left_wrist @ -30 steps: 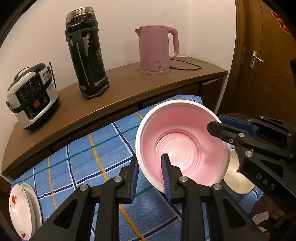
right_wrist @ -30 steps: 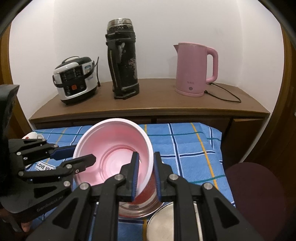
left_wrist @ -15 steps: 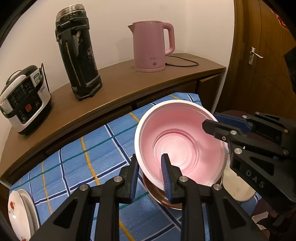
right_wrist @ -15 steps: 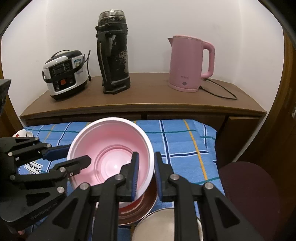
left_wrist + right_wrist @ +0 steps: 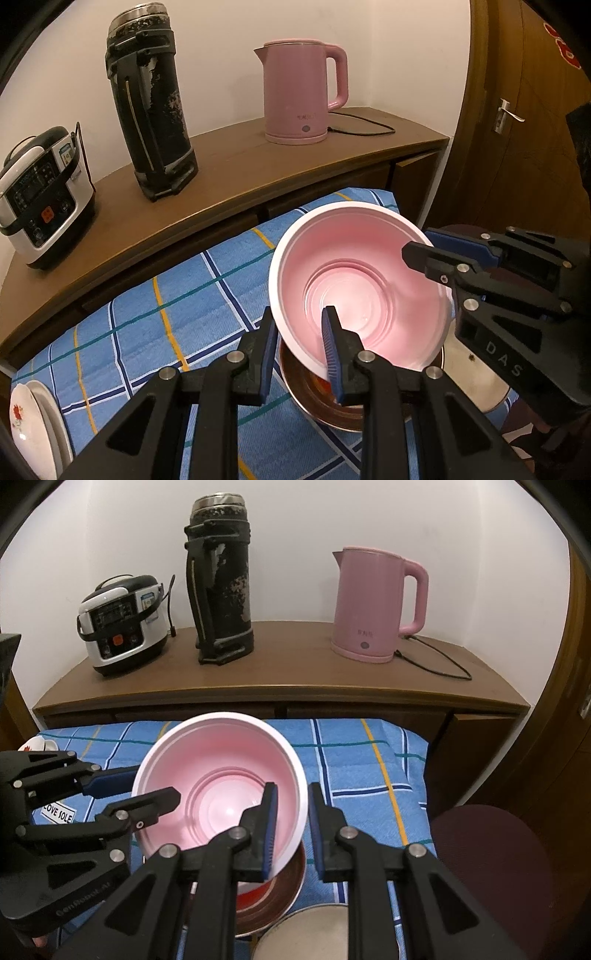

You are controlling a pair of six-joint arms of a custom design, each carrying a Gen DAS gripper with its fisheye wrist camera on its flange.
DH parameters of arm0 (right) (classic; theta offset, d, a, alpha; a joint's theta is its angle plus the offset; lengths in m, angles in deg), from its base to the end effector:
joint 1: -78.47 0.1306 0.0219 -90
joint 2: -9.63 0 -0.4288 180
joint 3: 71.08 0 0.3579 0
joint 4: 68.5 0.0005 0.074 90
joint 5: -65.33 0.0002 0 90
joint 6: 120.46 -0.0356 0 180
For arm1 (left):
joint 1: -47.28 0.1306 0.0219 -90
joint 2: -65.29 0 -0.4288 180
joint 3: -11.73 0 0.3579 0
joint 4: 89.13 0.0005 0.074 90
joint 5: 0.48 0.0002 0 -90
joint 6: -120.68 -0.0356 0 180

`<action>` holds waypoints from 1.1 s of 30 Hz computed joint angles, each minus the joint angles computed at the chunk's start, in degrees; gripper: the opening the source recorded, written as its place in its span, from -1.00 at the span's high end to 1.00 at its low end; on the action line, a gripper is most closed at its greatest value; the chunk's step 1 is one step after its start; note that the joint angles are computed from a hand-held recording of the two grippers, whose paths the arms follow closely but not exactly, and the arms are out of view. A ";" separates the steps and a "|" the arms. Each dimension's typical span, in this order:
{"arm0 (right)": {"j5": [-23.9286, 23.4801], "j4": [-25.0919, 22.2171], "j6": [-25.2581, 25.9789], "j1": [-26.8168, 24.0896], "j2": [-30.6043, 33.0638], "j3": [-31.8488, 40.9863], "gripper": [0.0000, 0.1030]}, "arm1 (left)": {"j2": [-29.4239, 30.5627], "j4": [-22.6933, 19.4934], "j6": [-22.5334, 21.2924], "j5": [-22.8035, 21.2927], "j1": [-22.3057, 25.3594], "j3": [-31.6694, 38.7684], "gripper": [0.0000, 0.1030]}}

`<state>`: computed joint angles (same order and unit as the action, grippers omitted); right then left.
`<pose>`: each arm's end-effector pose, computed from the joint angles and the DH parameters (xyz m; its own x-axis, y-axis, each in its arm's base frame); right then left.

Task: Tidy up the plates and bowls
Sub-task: 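Carry the pink bowl over the steel bowl with the left tool, then lower the pink bowl into the steel bowl with the left tool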

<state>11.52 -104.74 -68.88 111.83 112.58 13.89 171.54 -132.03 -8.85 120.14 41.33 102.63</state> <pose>0.4448 0.2670 0.3546 -0.6275 0.1873 -0.7558 0.2993 0.9541 -0.0120 0.5371 -0.0747 0.3584 -0.4259 0.5951 -0.6815 0.8127 0.5826 0.0009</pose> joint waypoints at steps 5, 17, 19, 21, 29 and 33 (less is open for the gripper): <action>0.15 -1.23 -0.61 0.80 -0.67 -0.63 0.63 | -0.56 -2.79 -1.94 1.40 0.59 -0.13 0.48; -1.76 -6.00 -1.84 1.25 -0.32 -1.17 0.60 | -2.06 -6.53 -5.70 1.50 0.46 -1.85 0.48; -1.75 -5.93 -1.62 1.36 -0.29 -1.06 0.59 | -1.73 -6.67 -5.58 0.77 0.35 -1.73 0.48; -1.67 -5.99 -1.35 1.46 -0.29 -1.00 0.59 | -1.19 -7.13 -5.50 0.20 0.28 -1.39 0.48; -1.04 -7.19 -0.60 1.58 0.33 -0.22 0.56 | -0.46 -8.38 -5.40 -0.65 0.07 -0.88 0.48; -1.35 -7.80 -0.02 1.43 0.91 0.29 0.56 | -0.41 -8.61 -5.53 -0.89 0.06 -0.71 0.48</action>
